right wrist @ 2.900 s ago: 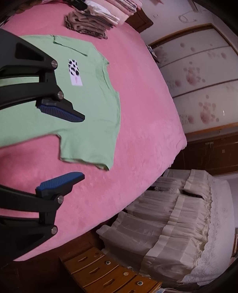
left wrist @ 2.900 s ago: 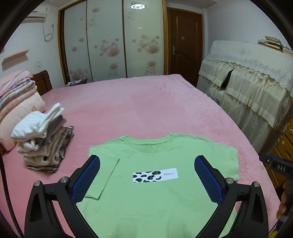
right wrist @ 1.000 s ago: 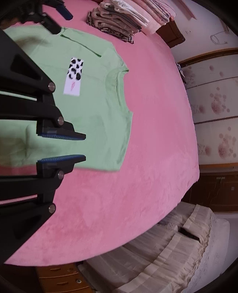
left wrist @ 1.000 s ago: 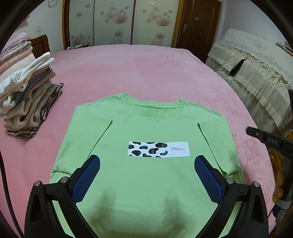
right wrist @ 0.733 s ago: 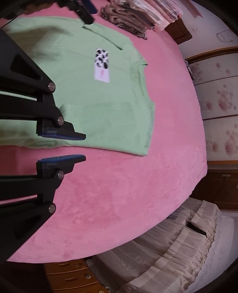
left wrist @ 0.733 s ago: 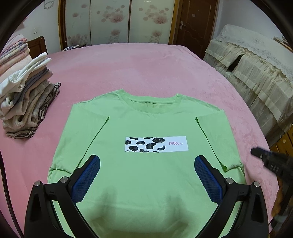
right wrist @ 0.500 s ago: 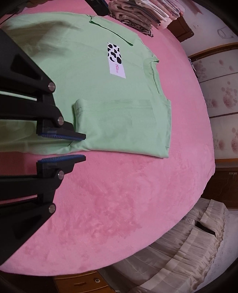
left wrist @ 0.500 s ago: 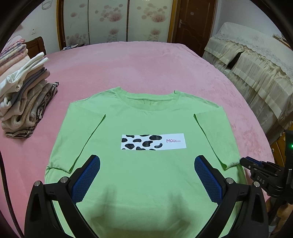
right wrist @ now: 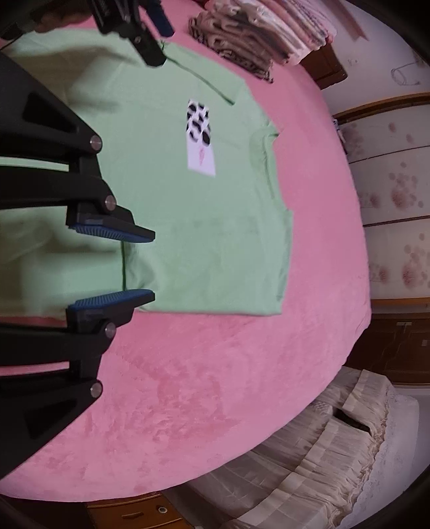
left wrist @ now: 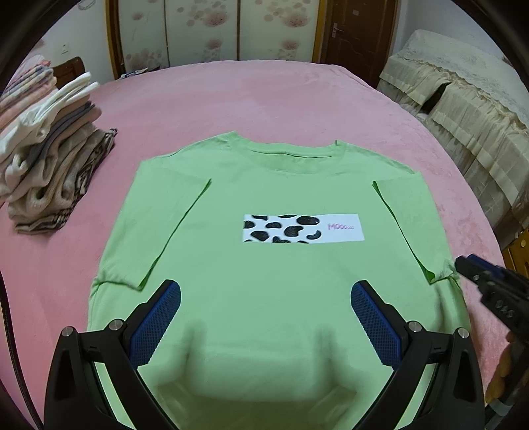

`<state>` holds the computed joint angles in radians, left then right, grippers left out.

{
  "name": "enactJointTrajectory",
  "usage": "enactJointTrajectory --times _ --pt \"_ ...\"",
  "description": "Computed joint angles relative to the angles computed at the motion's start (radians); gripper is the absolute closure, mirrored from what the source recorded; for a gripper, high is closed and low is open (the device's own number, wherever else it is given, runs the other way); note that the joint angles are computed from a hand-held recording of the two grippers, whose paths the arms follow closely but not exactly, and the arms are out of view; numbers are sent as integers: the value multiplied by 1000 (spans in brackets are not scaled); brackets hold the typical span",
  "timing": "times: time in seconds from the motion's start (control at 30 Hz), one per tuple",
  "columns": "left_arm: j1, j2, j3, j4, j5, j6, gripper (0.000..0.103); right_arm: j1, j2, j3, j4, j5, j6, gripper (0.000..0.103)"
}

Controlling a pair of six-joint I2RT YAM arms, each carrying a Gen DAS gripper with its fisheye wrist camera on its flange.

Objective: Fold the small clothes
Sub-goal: 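Grasp that side with the right tool and fold it inward, then open the right tool and withdraw from the folded shirt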

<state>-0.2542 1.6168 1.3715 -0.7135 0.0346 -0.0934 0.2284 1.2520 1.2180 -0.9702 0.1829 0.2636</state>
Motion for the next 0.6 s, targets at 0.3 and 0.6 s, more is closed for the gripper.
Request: enactJointTrajectory --times 0.3,0.6 --pt "108 -111 22 -118 95 22 1 145 -58 120 -110 17 130 73" --pt "224 -280 106 -305 173 120 1 382 -127 265 -318 146 324 72"
